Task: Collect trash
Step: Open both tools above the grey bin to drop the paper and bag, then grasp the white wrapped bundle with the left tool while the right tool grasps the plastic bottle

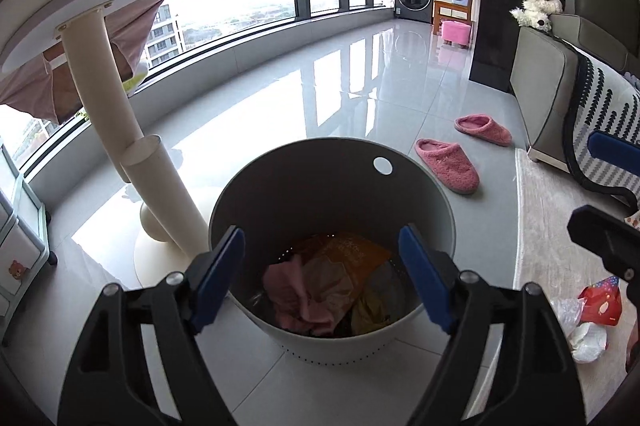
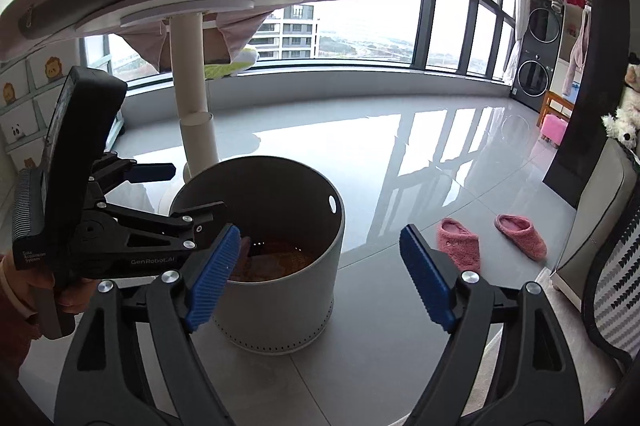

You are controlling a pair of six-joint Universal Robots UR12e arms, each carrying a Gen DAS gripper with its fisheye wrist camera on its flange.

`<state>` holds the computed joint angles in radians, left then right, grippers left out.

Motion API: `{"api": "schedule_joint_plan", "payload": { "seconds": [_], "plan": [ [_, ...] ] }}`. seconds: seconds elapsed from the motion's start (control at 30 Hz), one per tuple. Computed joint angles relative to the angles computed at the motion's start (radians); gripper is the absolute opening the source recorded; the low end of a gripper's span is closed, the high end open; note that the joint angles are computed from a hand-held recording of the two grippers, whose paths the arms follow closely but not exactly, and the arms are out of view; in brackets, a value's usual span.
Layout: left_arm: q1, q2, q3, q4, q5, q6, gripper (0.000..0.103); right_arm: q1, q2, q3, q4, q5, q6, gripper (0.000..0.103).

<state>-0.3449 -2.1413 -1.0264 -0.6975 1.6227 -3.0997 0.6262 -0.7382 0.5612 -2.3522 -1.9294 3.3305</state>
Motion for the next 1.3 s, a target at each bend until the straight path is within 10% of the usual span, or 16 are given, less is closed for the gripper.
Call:
{"api": "schedule_joint_plan", "payload": {
  "seconds": [0.37, 0.7, 1.07, 1.3],
  "plan": [
    [-0.096, 0.107, -0.184, 0.122, 0.111, -0.005, 0.080, 0.015, -0.249, 0.420, -0.013, -0.103, 0.188, 0.083],
    [-0.228, 0.168, -0.328, 0.110, 0.076, -0.038, 0.080, 0.058, -0.519, 0.864, 0.063, -0.244, 0.382, 0.083],
    [-0.368, 0.113, -0.333, 0.013, -0.032, -0.045, 0.080, 0.033, -0.761, 1.187, 0.220, -0.319, 0.631, 0.083],
    [-0.422, 0.039, -0.284, -0.023, -0.075, -0.004, 0.080, -0.026, -0.824, 1.323, 0.257, -0.235, 0.712, 0.083]
  ]
}}
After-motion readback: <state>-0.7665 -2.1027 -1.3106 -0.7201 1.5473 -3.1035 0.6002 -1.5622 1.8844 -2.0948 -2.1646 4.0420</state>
